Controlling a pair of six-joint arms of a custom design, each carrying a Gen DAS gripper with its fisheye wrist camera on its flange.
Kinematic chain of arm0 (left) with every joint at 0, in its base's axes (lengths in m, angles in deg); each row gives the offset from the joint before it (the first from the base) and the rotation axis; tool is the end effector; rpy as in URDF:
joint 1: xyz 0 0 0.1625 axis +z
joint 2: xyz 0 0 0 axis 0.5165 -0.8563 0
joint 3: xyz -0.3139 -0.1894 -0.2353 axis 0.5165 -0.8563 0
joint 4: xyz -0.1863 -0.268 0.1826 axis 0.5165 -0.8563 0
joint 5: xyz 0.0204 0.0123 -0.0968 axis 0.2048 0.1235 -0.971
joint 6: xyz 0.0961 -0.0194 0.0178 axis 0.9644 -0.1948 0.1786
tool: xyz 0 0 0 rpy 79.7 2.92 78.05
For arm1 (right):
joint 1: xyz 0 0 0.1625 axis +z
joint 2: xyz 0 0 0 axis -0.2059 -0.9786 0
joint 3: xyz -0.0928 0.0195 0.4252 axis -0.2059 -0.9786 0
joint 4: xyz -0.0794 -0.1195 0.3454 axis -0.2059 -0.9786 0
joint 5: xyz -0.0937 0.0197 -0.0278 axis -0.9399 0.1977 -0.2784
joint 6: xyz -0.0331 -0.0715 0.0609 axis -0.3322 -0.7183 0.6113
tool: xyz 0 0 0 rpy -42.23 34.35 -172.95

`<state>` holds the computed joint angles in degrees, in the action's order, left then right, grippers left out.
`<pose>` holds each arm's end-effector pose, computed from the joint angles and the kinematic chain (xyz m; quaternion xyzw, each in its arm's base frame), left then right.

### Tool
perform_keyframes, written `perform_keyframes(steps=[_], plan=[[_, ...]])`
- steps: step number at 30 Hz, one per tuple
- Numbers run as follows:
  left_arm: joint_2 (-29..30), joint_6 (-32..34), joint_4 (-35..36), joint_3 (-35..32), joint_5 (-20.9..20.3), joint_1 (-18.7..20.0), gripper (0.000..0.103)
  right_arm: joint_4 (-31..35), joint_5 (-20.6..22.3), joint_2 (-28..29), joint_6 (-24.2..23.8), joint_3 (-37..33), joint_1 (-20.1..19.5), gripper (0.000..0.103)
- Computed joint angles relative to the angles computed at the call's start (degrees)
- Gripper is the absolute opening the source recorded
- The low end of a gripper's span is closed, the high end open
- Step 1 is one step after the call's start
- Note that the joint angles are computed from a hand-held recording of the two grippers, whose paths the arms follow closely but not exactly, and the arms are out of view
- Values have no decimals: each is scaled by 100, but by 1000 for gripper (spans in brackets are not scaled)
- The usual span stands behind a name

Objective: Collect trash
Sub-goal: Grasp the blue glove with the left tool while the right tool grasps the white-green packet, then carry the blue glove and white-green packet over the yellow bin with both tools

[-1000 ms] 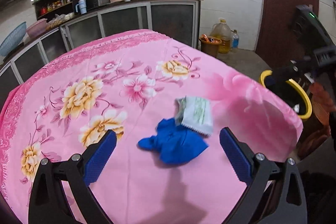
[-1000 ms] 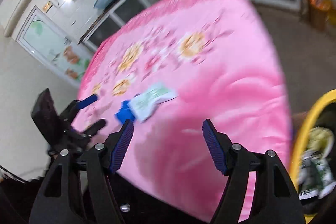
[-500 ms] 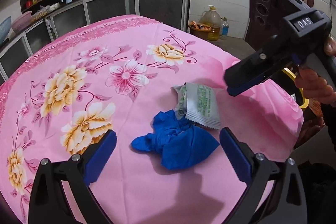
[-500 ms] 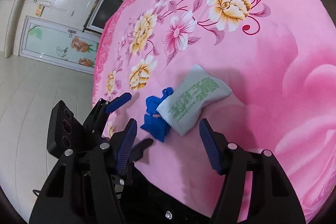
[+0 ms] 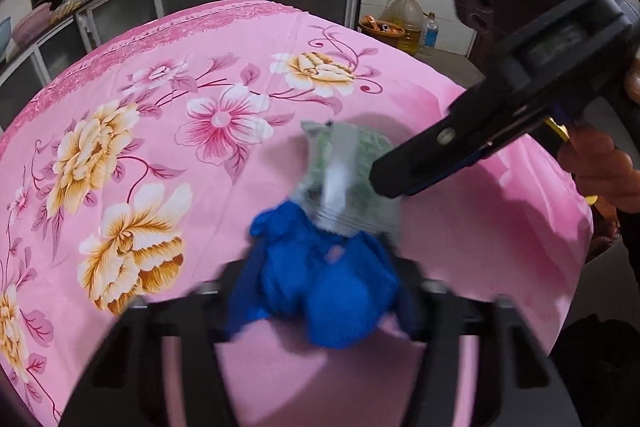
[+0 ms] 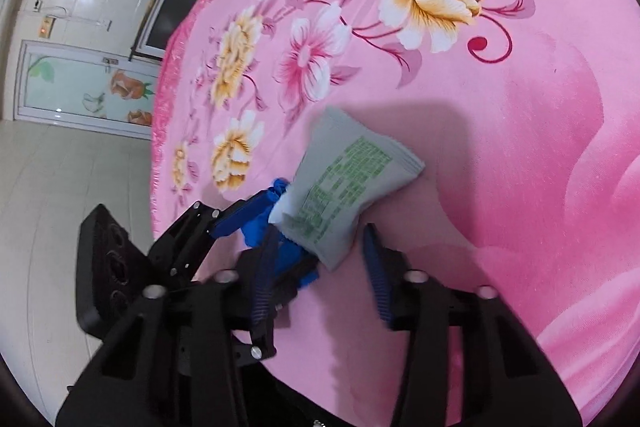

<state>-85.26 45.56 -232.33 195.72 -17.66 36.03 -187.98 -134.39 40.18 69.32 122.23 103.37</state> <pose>-0.0165 -0.4865 0.1098 0.4260 0.8676 -0.1340 0.2186 0.1383 -0.5117 -0.0008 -0.0270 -0.9954 0.0839 0.0381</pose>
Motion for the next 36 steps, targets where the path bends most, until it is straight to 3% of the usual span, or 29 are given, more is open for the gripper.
perform_keyframes(steps=[1, 3, 7, 15, 23, 36], plan=[[6, 15, -73, 28, 27, -10, 35, -46, -96, 24, 2, -11, 18, 11], [-55, -80, 11, 7, -3, 25, 27, -131, 33, 31, 7, 20, -56, 8], [-258, -325, 190, -30, -125, 124, 23, -416, -10, -4, 20, 147, -69, 5], [-934, -344, -93, 381, -288, 99, 22, -930, 26, -383, -216, 608, 75, 4], [-1484, -406, -322, 746, -162, -120, 22, -1400, 151, -674, -265, 1068, 77, 4], [-1493, -658, -583, 955, -57, -508, 22, -2418, 398, -1128, -376, 1988, -141, 4]])
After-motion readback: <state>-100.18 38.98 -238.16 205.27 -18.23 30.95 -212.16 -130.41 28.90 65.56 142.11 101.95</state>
